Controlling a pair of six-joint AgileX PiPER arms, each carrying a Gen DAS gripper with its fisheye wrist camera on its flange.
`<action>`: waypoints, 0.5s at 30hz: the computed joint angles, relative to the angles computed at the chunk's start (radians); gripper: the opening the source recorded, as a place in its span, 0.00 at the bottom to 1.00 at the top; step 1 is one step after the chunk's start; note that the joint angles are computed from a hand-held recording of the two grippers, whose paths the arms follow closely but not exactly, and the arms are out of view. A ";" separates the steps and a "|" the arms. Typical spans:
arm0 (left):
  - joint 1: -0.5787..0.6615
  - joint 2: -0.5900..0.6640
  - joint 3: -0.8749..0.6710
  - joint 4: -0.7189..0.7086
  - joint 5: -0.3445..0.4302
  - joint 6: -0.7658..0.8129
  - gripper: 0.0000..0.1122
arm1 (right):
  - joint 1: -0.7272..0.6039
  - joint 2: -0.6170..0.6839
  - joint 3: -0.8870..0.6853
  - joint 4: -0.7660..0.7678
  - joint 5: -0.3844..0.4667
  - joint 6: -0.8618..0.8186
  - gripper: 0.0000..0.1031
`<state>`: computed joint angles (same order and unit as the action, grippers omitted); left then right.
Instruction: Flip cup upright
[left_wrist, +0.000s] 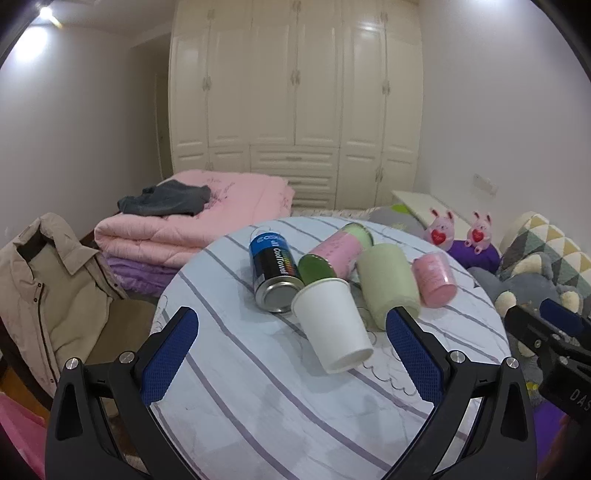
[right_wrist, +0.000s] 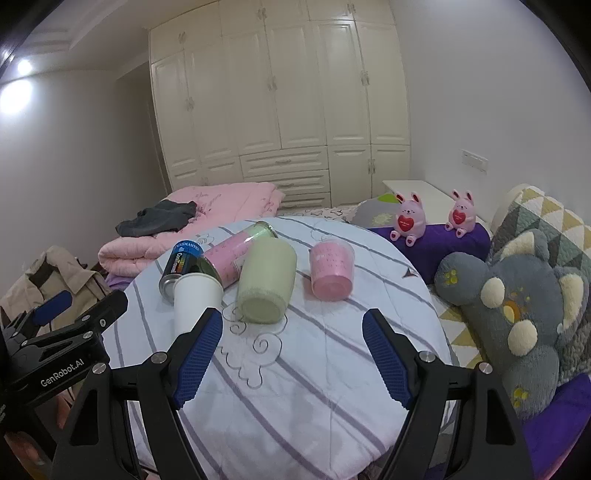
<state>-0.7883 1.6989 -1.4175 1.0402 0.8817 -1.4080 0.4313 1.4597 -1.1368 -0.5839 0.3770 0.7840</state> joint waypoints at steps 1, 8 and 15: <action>0.013 0.014 -0.029 -0.027 0.006 0.032 0.91 | -0.002 0.013 -0.023 0.023 0.011 -0.026 0.77; 0.131 0.139 -0.270 -0.242 0.048 0.255 0.91 | -0.034 0.131 -0.218 0.219 0.089 -0.245 0.77; 0.269 0.371 -0.658 -0.527 0.210 0.518 0.91 | -0.063 0.283 -0.461 0.384 0.208 -0.451 0.77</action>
<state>-0.5194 2.0699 -2.0754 0.5130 1.0920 -0.8904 0.3682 1.7422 -1.5977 -0.1995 0.5850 0.3328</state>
